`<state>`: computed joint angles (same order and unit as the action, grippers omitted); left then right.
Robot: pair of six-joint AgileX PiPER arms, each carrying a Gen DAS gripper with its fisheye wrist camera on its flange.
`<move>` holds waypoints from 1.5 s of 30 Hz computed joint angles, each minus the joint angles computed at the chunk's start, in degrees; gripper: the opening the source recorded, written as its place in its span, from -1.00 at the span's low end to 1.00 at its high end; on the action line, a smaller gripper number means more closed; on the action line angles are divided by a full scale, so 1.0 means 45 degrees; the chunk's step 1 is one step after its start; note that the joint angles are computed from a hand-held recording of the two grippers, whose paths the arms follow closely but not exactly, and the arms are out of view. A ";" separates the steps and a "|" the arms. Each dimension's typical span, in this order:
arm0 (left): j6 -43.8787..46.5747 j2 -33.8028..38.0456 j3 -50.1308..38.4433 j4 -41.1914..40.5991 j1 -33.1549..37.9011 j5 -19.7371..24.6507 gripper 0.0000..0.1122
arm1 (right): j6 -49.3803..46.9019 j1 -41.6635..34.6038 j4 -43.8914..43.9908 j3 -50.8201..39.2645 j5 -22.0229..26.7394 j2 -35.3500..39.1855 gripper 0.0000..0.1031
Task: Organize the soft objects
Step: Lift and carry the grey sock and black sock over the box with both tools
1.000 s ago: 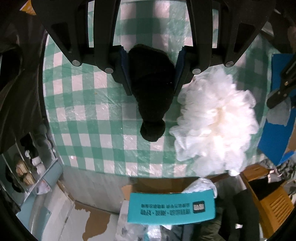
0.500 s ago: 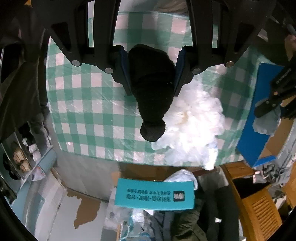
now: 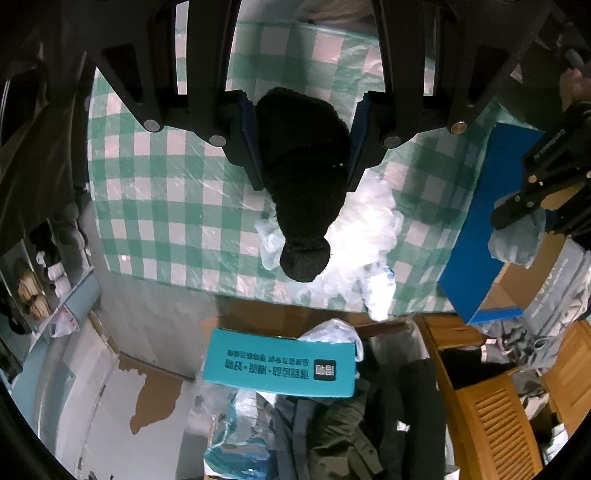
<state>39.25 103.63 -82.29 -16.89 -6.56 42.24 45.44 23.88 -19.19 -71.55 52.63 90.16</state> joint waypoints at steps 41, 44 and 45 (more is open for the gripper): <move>0.0960 0.0445 -0.1161 -0.0713 0.2933 0.0427 -0.49 | -0.1628 0.2137 0.0791 -0.6612 0.1617 0.4211 -0.21; 0.0946 0.0611 -0.1345 -0.0699 0.3131 0.0485 -0.49 | -0.1880 0.2202 0.1034 -0.7321 0.1780 0.4696 -0.21; 0.0914 0.0688 -0.1428 -0.0671 0.3212 0.0517 -0.49 | -0.1935 0.2239 0.1090 -0.7590 0.1860 0.4871 -0.21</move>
